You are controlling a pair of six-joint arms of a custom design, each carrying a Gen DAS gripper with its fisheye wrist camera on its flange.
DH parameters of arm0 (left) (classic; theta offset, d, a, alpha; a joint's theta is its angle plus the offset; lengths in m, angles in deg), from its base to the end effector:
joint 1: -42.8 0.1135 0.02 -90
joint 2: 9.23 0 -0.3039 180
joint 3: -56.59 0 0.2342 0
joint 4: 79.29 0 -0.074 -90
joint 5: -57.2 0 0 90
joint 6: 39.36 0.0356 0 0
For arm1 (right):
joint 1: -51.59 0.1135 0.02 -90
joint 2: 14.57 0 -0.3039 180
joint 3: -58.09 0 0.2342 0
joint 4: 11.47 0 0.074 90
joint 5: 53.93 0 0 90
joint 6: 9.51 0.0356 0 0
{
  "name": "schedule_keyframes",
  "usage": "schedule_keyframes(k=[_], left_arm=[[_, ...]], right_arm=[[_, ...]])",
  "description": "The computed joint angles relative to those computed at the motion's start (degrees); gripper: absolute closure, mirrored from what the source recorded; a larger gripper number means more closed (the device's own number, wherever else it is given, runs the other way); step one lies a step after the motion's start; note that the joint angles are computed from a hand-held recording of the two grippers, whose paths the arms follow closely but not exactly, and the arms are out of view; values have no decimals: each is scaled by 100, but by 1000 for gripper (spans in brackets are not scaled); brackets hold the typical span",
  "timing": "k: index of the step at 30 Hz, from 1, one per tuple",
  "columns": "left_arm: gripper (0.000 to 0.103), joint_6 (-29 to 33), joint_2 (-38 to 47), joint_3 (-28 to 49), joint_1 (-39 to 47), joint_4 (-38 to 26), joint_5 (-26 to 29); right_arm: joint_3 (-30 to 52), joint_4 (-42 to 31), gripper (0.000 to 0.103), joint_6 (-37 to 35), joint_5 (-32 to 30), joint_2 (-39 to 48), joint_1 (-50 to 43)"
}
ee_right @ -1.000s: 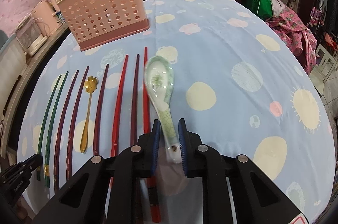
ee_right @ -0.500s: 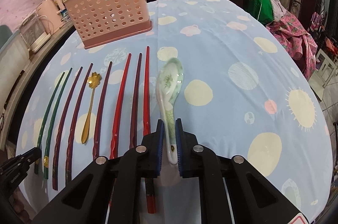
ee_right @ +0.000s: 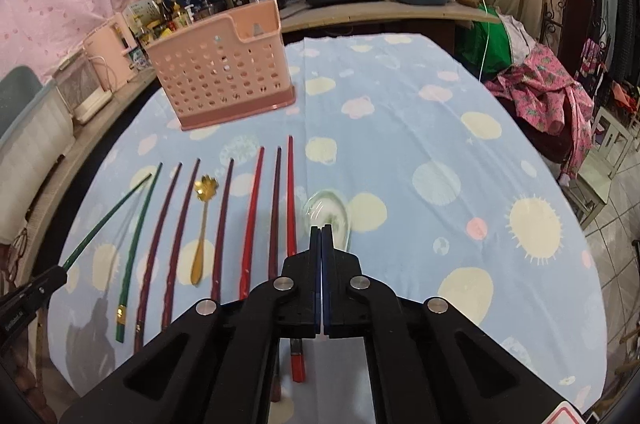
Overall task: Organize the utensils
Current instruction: 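Close right tool on the white ceramic spoon while left tool holds the green chopstick, then carry green chopstick and white spoon over the pink basket and open both tools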
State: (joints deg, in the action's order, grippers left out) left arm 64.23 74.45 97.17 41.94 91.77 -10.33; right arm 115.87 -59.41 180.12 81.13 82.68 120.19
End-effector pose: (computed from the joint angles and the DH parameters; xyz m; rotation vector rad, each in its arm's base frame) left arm 0.2231 -0.0170 0.1712 0.4678 2.3772 -0.3850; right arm 0.1124 0.2176 0.1671 0.6511 2.2628 -0.0472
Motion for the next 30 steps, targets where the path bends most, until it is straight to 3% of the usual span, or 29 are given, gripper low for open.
schedule_keyframes(k=[3, 6, 7, 9, 11, 16, 20, 24, 30], left_arm=[[96, -155, -116, 203, -57, -28, -12], [96, -217, -200, 288, -84, -44, -9], [96, -203, -209, 293, -90, -56, -7], [96, -165, -180, 253, -108, -48, -45], [96, -147, -76, 230, -122, -61, -67], [96, -80, 58, 104, -128, -48, -124], [96, -45, 144, 11, -129, -18, -169], [96, -27, 150, -56, -146, 5, -200], [96, -52, -122, 108, -80, -129, -114]], right_arm=[[0, -87, 102, -63, 66, -93, -32], [-298, 367, 100, -167, -201, -157, -93], [-383, 489, 98, -112, -303, -109, -80], [-529, 722, 79, 39, -455, 29, -35], [-744, 1100, 73, 125, -609, 102, -22], [-924, 1723, 74, 21, -855, 356, -32], [-1028, 2025, 81, 115, -950, 537, 21], [-982, 1937, 93, 204, -924, 584, 150], [-664, 1092, 96, 322, -576, 244, 274]])
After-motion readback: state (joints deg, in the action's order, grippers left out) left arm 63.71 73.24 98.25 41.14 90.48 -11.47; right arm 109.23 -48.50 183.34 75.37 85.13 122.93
